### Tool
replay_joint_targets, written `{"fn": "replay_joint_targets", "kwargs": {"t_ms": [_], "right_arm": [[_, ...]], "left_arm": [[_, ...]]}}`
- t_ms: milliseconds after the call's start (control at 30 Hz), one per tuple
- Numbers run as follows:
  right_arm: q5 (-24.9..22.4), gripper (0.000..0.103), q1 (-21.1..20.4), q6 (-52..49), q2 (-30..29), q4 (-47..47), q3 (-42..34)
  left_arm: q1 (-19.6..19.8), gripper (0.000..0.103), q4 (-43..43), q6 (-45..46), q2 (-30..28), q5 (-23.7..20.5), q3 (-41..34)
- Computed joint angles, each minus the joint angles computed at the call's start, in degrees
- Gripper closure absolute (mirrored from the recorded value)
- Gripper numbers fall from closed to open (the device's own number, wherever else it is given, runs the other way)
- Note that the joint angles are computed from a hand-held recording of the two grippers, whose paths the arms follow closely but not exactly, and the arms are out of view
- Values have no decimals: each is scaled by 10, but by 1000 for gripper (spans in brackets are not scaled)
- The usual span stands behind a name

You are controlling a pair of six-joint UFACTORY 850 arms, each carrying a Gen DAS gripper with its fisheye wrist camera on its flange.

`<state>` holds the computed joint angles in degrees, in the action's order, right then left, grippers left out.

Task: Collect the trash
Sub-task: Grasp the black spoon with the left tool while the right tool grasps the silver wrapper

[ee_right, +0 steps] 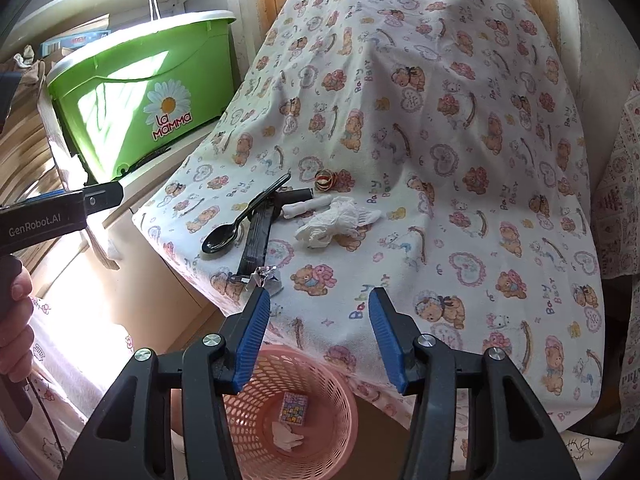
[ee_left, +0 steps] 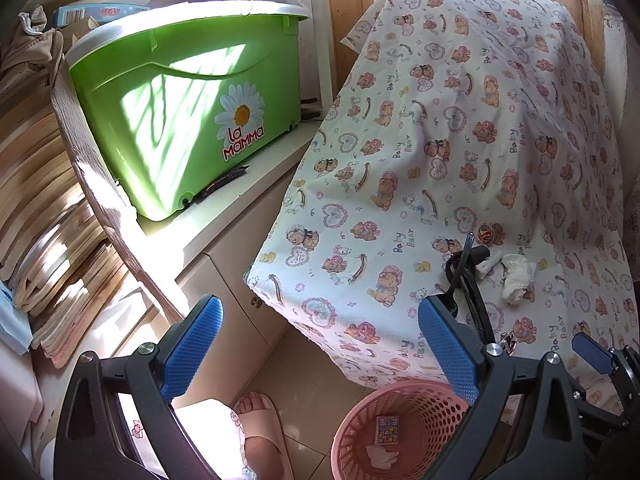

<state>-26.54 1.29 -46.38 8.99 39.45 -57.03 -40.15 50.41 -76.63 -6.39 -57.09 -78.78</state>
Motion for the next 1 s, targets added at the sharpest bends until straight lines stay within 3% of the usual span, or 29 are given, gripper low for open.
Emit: {"fn": "replay_joint_targets", "kwargs": {"t_ms": [200, 400, 467, 567, 733, 833, 967, 1000], "right_arm": [[-1, 50, 31, 1, -34, 4, -20], [-1, 67, 38, 37, -58, -8, -36], [-15, 80, 34, 37, -66, -2, -43], [-9, 81, 27, 42, -63, 15, -40], [-36, 82, -10, 11, -54, 81, -46], [-33, 82, -23, 22, -50, 74, -48], [-33, 82, -36, 37, -48, 62, -50], [-35, 82, -38, 37, -48, 63, -50]], "left_arm": [[11, 6, -25, 3, -2, 3, 2], [23, 6, -66, 38, -8, 25, 0], [28, 6, -94, 67, -15, 39, -5], [33, 8, -127, 76, -19, 64, -7], [41, 22, -155, 120, -36, 108, -17], [46, 34, -220, 231, -66, 156, -41], [44, 44, -208, 251, -100, 162, -70], [45, 51, -207, 253, -106, 159, -74]]}}
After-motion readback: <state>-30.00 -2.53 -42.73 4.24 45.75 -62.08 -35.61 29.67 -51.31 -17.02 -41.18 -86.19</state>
